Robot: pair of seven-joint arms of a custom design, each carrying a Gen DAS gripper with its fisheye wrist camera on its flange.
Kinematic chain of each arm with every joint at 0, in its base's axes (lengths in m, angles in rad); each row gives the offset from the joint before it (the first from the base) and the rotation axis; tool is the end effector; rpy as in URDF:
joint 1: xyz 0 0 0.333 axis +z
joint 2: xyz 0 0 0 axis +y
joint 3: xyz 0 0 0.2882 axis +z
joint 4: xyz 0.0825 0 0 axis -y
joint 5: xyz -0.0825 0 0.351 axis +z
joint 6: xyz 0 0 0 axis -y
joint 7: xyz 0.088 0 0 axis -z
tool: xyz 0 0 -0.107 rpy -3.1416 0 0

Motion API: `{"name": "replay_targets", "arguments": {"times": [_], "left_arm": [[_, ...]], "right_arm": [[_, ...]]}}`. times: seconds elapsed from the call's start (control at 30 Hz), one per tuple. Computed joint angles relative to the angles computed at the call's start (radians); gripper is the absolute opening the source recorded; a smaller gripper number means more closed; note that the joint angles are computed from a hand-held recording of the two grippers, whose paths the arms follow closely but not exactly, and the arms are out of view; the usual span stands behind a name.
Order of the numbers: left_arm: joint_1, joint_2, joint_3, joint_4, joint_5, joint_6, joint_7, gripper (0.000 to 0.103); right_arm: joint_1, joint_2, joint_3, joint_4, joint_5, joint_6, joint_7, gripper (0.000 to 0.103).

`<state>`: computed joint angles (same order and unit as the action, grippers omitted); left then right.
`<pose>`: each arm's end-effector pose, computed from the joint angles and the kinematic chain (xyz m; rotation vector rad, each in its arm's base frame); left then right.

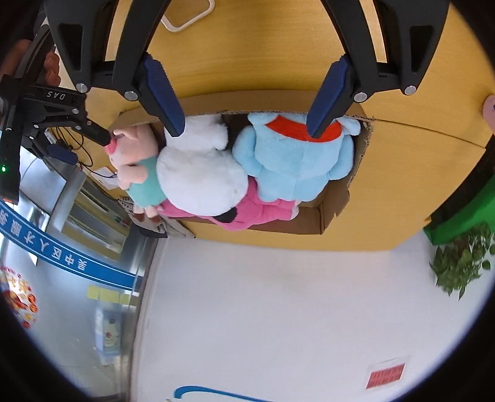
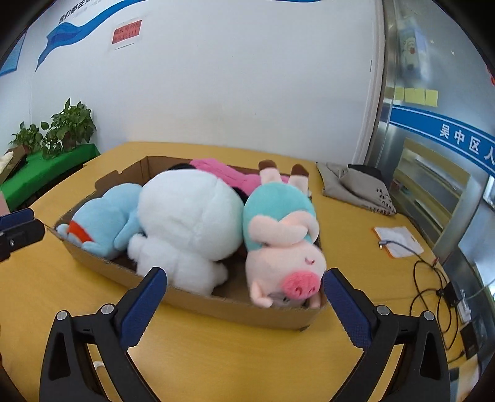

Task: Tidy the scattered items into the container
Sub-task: 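Open both tools to release the pig and withdraw from the box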

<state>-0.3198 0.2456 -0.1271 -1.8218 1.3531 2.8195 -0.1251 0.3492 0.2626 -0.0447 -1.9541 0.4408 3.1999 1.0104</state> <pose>0.5378 -0.3050 0.4482 -1.7223 1.5567 -1.0450 0.5999 0.1489 0.4519 -1.9167 1.2442 -0.8084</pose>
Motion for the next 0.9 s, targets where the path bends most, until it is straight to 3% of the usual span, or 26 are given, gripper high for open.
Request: {"name": "replay_targets", "arguments": {"times": [0.03,0.1,0.2,0.27,0.33,0.37,0.47,0.53,0.67,0.83,0.9], "left_arm": [[-0.006,0.005,-0.003,-0.003,0.002,-0.005,-0.01,0.081],[-0.016,0.015,-0.011,-0.01,-0.014,-0.019,-0.001,0.081],[-0.045,0.032,-0.016,-0.008,-0.016,-0.087,0.012,0.081],[-0.058,0.044,-0.017,-0.004,-0.022,-0.119,0.02,0.081],[-0.062,0.056,-0.016,0.001,-0.032,-0.124,0.019,0.081],[-0.062,0.061,-0.014,0.004,-0.033,-0.117,0.018,0.081],[-0.065,0.068,-0.013,0.011,-0.058,-0.122,0.041,0.081],[-0.068,0.065,-0.009,0.009,-0.062,-0.123,0.04,0.081],[-0.068,0.055,-0.003,-0.007,-0.055,-0.118,0.002,0.081],[-0.074,0.04,-0.006,-0.022,-0.035,-0.157,-0.039,0.081],[-0.076,0.034,-0.011,-0.026,-0.026,-0.17,-0.04,0.081]], "right_arm": [[0.046,-0.002,-0.049,-0.016,-0.016,-0.006,0.039,0.103],[0.078,0.0,-0.087,-0.032,-0.033,-0.045,0.097,0.103],[0.059,-0.011,-0.065,-0.083,-0.057,-0.027,0.114,0.103],[0.095,-0.017,-0.108,-0.108,-0.086,0.002,0.145,0.103],[0.048,-0.024,-0.06,-0.109,-0.058,-0.007,0.124,0.103],[0.051,-0.025,-0.064,-0.11,-0.06,-0.004,0.128,0.103],[0.138,-0.025,-0.161,-0.112,-0.116,0.009,0.173,0.103],[0.134,-0.026,-0.156,-0.106,-0.118,-0.001,0.177,0.103],[0.07,-0.04,-0.081,-0.11,-0.102,-0.02,0.146,0.103],[0.135,-0.053,-0.148,-0.133,-0.169,-0.009,0.198,0.103],[0.125,-0.06,-0.138,-0.136,-0.168,-0.013,0.204,0.103]]}}
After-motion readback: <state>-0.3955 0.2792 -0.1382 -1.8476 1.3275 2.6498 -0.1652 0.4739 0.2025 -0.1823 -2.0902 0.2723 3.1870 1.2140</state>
